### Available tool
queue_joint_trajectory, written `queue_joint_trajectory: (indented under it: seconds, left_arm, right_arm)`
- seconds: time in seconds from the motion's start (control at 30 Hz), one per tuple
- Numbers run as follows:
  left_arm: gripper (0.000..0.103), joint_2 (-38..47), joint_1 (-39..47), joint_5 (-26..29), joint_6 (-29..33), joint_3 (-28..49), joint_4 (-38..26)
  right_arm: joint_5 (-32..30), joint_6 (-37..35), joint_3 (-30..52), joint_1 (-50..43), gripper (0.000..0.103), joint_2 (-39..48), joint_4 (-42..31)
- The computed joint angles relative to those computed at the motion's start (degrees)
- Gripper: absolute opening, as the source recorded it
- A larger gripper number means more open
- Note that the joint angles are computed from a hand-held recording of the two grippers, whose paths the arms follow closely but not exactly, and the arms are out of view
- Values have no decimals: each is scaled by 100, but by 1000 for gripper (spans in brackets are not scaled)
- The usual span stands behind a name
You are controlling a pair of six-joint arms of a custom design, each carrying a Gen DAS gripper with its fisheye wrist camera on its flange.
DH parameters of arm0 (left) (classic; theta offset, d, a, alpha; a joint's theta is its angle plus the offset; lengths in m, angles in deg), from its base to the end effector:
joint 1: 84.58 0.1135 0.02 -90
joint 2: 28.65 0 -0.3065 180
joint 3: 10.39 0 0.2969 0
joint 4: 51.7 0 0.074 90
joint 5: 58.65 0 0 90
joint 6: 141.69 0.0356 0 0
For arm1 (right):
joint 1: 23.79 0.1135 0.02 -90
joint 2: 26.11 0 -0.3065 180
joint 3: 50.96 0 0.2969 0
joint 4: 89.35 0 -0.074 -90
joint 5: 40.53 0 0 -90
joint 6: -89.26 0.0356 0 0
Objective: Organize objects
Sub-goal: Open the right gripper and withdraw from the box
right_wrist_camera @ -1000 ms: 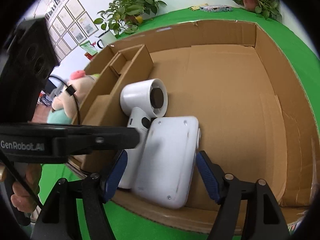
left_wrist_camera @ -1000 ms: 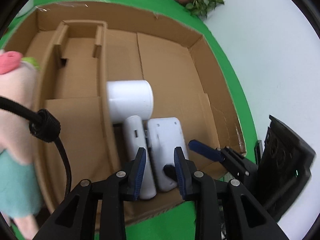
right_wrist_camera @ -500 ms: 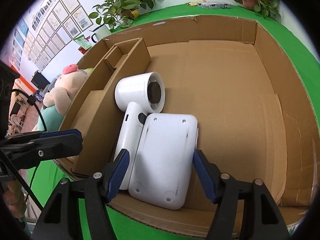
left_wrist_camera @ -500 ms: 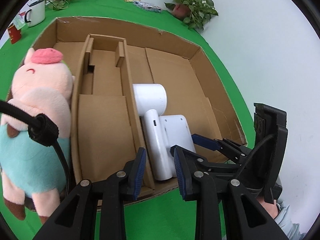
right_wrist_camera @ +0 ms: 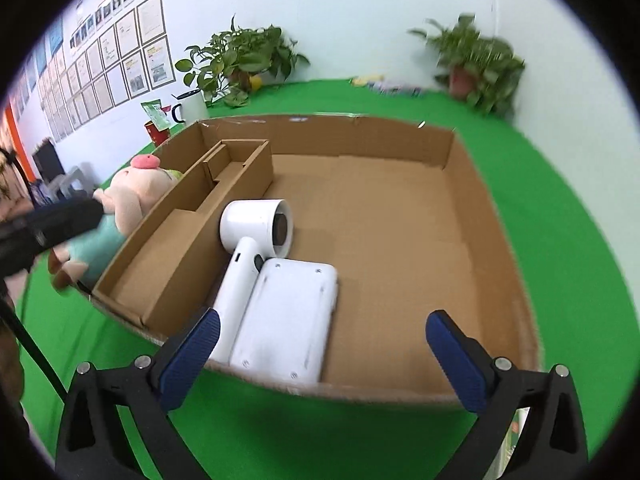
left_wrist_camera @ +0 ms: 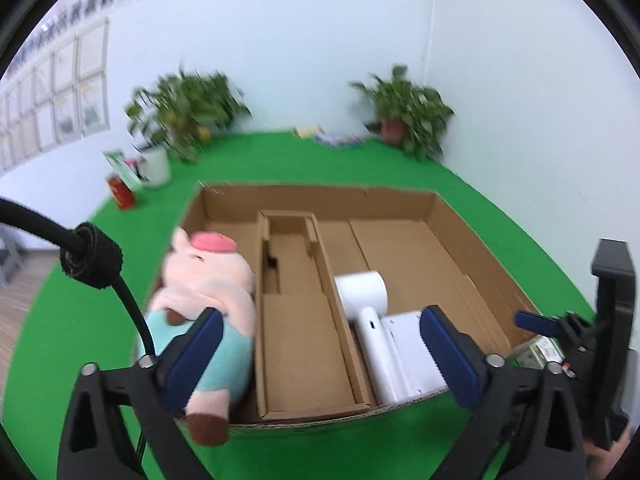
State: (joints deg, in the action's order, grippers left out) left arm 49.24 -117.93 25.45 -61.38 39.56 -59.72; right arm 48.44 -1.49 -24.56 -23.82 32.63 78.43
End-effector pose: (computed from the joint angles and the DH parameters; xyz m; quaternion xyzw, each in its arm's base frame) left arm 0.2581 -0.1655 0.2098 0.1595 0.8756 -0.1238 0.4389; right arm 0.1899 0.0005 0.1398 -0.0093 0.9223 0.0057 0.3863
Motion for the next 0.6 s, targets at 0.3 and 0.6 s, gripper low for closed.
queue_joint_trajectory:
  seconds: [0.3,0.6]
  left_arm:
    - [100,-445,-678,-1013,-141,-648,447]
    - [100,-540,-924,-1219,-424,-999,720]
  right_arm:
    - [574,234,-395,383,102,-1468,-536]
    - [754,158,-577,469,102,-2304,-1134]
